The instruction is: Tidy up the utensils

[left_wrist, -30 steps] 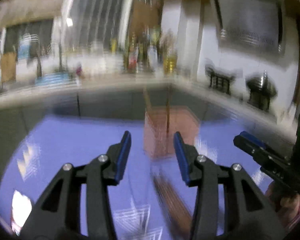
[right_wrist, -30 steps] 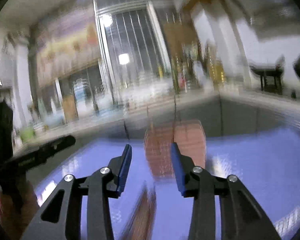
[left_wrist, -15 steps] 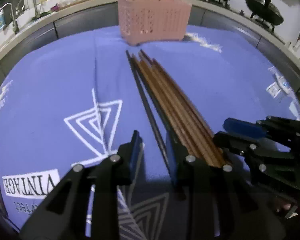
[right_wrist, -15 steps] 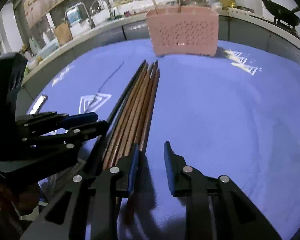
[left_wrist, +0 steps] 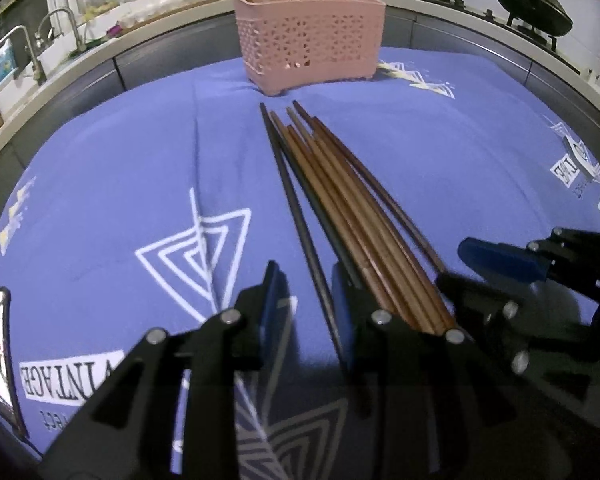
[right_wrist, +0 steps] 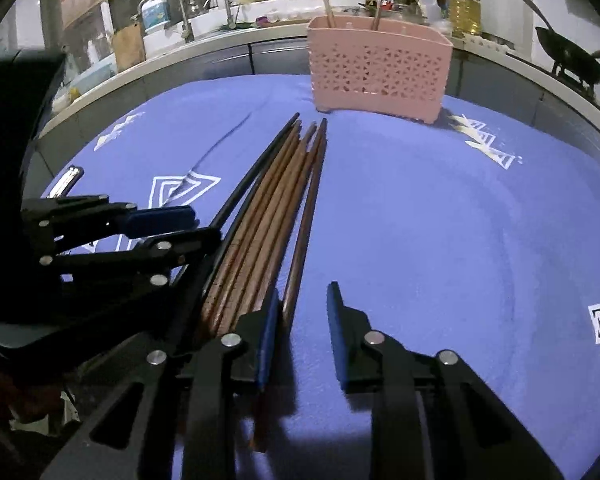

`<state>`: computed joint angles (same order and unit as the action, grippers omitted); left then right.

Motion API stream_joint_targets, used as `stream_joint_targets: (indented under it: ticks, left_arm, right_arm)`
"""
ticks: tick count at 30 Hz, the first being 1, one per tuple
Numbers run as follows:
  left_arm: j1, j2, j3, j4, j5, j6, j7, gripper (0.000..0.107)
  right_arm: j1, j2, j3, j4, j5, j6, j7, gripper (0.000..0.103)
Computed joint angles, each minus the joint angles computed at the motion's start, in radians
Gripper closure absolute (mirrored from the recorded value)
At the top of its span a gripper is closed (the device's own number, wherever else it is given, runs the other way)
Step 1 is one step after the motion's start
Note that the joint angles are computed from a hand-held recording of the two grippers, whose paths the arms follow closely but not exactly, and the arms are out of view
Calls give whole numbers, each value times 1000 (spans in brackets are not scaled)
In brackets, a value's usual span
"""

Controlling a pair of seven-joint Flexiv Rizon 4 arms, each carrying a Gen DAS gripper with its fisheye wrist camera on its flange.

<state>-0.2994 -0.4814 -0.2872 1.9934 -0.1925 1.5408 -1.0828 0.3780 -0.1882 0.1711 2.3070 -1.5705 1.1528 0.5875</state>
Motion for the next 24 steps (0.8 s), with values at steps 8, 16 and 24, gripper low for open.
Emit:
stream_joint_targets:
  ticks: [8, 16, 24]
  left_arm:
    - [-20, 4, 32, 2, 38, 16, 22, 99]
    - [19, 46, 41, 62, 37, 29, 19, 100]
    - [-26, 88, 113, 106, 72, 28, -11, 100]
  right_arm:
    - [-13, 54, 8, 62, 30, -34, 55, 97]
    - [-28, 130, 29, 148, 62, -58, 132, 97]
    - [3, 161, 56, 183, 94, -99, 155, 97]
